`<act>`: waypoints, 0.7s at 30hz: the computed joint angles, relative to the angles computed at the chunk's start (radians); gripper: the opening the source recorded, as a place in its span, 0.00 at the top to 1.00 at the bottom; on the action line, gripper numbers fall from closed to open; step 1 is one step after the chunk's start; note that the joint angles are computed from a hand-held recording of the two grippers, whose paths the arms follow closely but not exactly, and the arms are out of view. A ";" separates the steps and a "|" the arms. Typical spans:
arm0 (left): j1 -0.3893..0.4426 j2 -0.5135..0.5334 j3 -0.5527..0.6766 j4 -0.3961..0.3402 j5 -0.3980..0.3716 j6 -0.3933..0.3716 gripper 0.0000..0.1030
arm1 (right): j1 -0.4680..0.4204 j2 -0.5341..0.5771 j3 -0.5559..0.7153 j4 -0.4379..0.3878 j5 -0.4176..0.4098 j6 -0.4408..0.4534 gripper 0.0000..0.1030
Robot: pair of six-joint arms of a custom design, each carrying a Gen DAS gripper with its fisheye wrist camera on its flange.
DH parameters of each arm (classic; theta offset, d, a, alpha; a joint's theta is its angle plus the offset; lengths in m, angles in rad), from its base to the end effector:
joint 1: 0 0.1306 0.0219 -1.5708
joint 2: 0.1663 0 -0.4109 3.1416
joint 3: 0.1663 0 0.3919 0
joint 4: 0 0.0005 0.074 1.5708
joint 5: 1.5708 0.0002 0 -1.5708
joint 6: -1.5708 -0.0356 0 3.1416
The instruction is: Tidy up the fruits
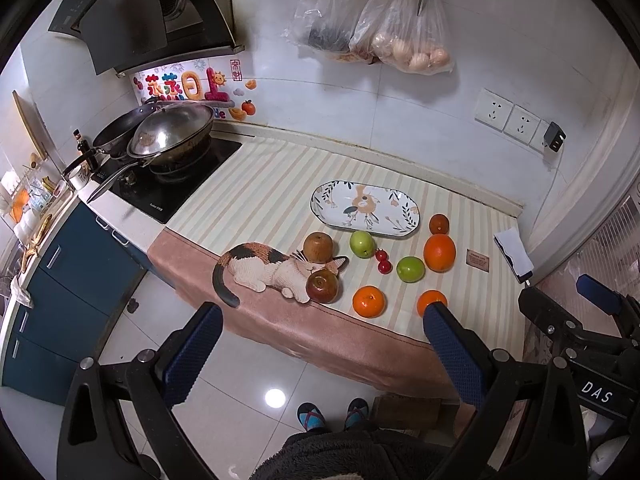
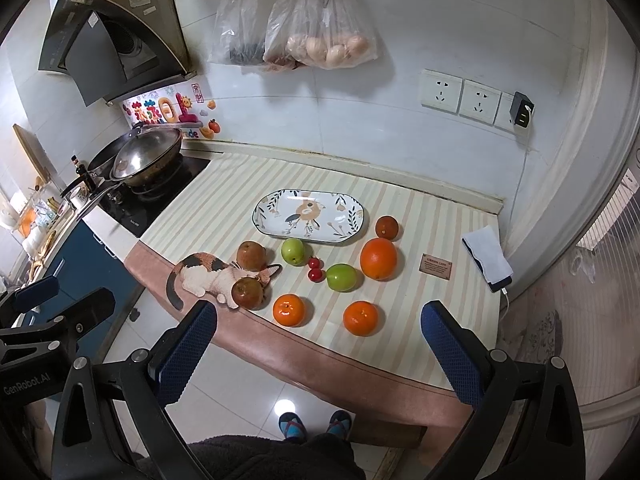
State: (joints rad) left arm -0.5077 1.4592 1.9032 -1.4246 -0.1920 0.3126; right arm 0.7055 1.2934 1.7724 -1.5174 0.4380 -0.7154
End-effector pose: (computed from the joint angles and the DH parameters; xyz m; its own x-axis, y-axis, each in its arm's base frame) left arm 0.4039 -0.2175 0.6186 -0.8091 0.1047 -0.5783 0.1425 0.9896 -0.0203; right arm 0.2978 0.2332 0.6280 -0.7728 0.1221 -0.6228 0.1107 0.9922 0.0571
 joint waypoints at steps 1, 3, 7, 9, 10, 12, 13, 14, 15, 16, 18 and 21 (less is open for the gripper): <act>0.002 -0.001 -0.002 0.000 0.003 -0.001 0.00 | 0.001 0.000 0.000 -0.001 0.001 -0.001 0.00; 0.004 0.000 0.006 -0.006 0.004 -0.002 0.00 | 0.000 0.000 -0.001 0.002 0.002 0.000 0.00; 0.004 -0.001 0.006 -0.006 0.005 -0.003 0.00 | -0.001 0.002 0.004 -0.002 -0.001 0.001 0.00; 0.004 -0.001 0.004 -0.005 0.005 -0.004 0.00 | 0.000 0.003 0.005 -0.003 0.000 0.001 0.00; 0.005 -0.001 0.005 -0.005 0.005 -0.004 0.00 | 0.000 0.003 0.004 -0.002 0.001 0.002 0.00; 0.004 -0.001 0.005 -0.006 0.004 -0.003 0.00 | 0.000 0.003 0.004 -0.002 0.002 0.000 0.00; 0.004 -0.001 0.004 -0.005 0.004 -0.002 0.00 | 0.000 0.003 0.004 -0.001 0.001 -0.001 0.00; 0.004 0.000 0.008 -0.007 0.003 -0.001 0.00 | 0.001 0.003 0.004 -0.003 0.002 -0.002 0.00; 0.004 0.001 0.009 -0.007 0.003 -0.001 0.00 | 0.000 0.003 0.004 -0.001 0.001 -0.002 0.00; 0.004 -0.002 0.004 -0.004 0.005 -0.002 0.00 | 0.001 0.002 0.004 -0.003 0.002 -0.001 0.00; 0.005 -0.003 0.002 -0.003 0.005 -0.003 0.00 | 0.000 0.002 0.002 0.000 -0.002 0.000 0.00; 0.005 -0.003 0.002 -0.003 0.006 -0.003 0.00 | -0.005 0.008 0.004 0.002 -0.008 0.007 0.00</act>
State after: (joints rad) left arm -0.5027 1.4564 1.9050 -1.4273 -0.1862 0.3093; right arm 0.7002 1.3009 1.7760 -1.5150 0.4298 -0.7079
